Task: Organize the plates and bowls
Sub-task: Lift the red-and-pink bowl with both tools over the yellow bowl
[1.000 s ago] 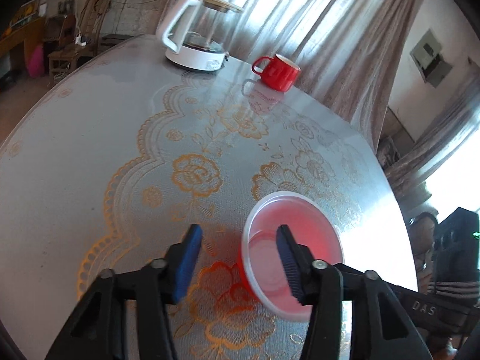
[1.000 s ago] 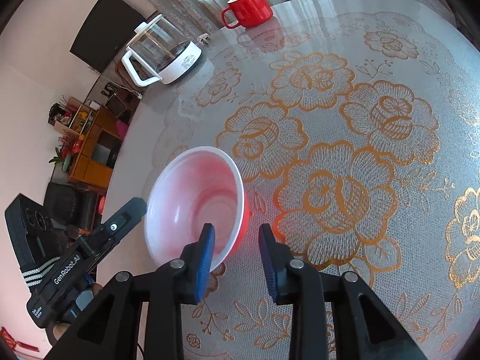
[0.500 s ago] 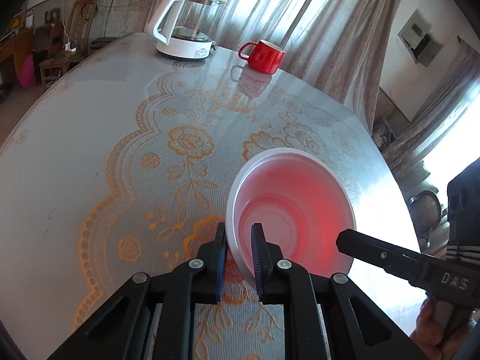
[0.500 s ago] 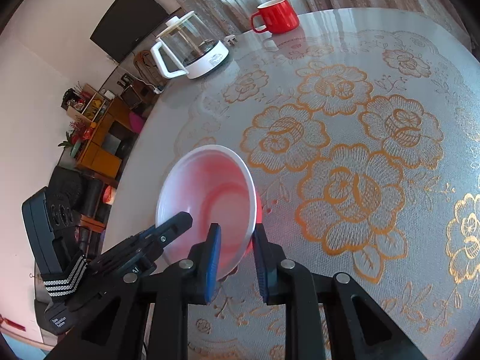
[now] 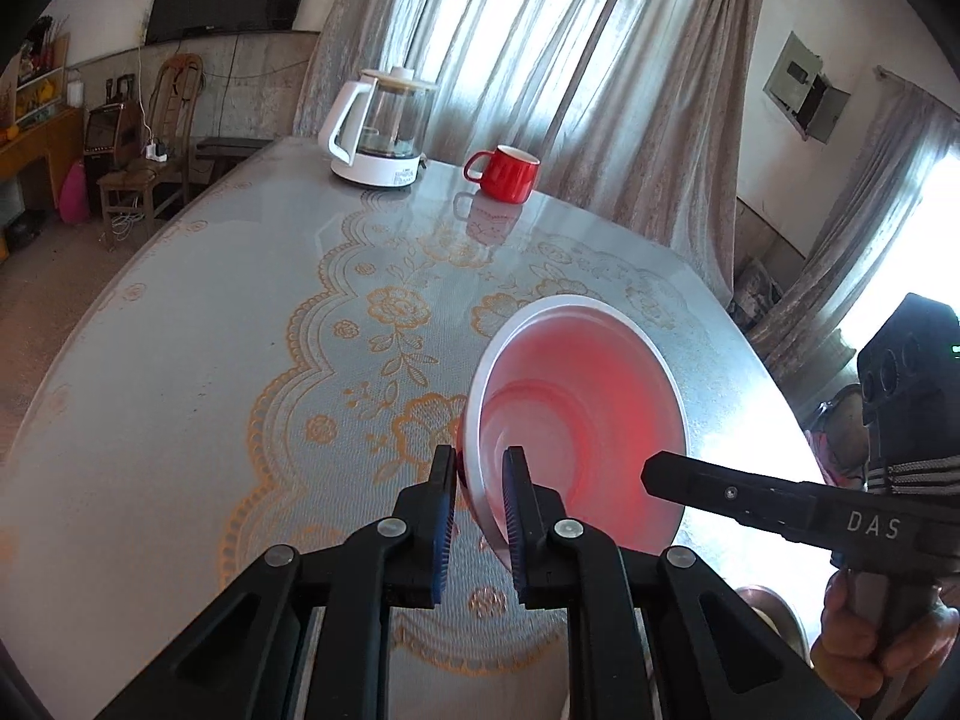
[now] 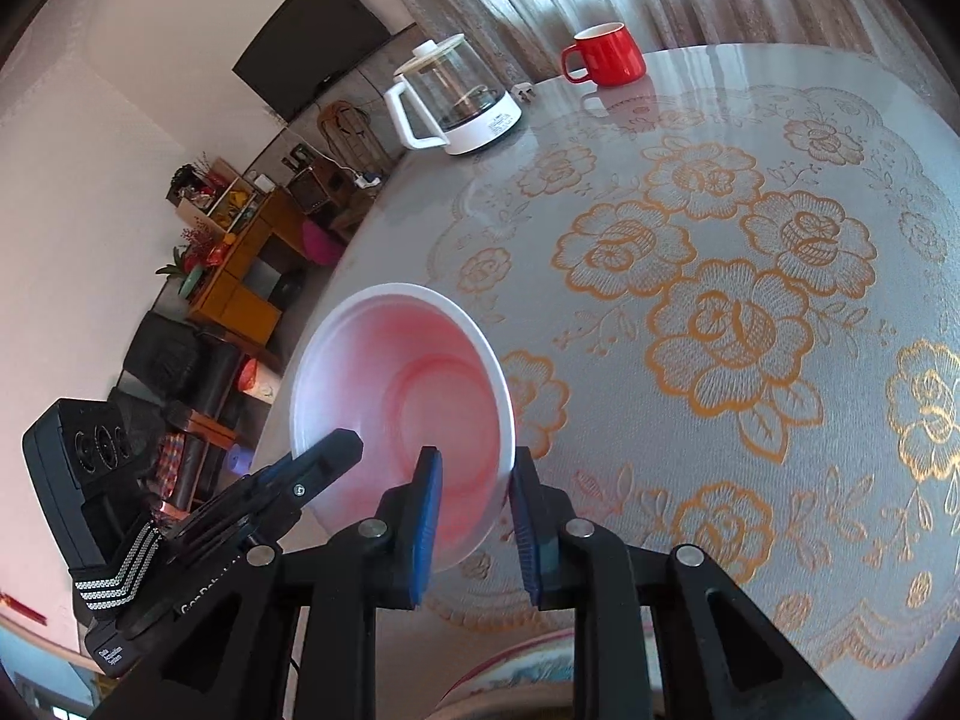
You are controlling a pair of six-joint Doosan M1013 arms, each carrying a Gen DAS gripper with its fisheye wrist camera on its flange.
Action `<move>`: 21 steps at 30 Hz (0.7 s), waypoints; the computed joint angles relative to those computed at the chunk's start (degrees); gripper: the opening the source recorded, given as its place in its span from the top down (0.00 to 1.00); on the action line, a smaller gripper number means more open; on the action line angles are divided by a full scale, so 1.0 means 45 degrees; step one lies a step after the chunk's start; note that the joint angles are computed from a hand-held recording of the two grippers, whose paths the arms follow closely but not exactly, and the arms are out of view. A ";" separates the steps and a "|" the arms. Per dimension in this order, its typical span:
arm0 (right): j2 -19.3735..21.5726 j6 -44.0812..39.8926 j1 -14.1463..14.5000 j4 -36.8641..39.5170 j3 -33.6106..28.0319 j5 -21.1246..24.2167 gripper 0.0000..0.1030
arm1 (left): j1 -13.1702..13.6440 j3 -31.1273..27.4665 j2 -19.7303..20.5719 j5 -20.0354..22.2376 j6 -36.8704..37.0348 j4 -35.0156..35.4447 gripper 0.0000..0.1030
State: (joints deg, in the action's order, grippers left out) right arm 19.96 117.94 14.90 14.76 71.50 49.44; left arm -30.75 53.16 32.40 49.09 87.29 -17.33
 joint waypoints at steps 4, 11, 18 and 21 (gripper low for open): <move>-0.0400 -0.0072 0.0204 -0.0078 0.0480 -0.0455 0.78 | -0.0107 0.0914 -0.0599 -0.0681 -0.0030 0.0348 0.85; -0.1108 -0.0024 0.0508 0.0075 0.1440 -0.1280 0.78 | -0.0201 0.2062 -0.1313 -0.1452 0.0179 0.0408 0.85; -0.1700 -0.0144 0.0718 0.0534 0.2244 -0.1977 0.78 | -0.0173 0.2818 -0.1829 -0.1705 0.0627 -0.0086 0.85; -0.1908 -0.0143 0.0783 0.0676 0.2528 -0.2210 0.78 | -0.0220 0.3137 -0.2049 -0.1821 0.0711 -0.0129 0.85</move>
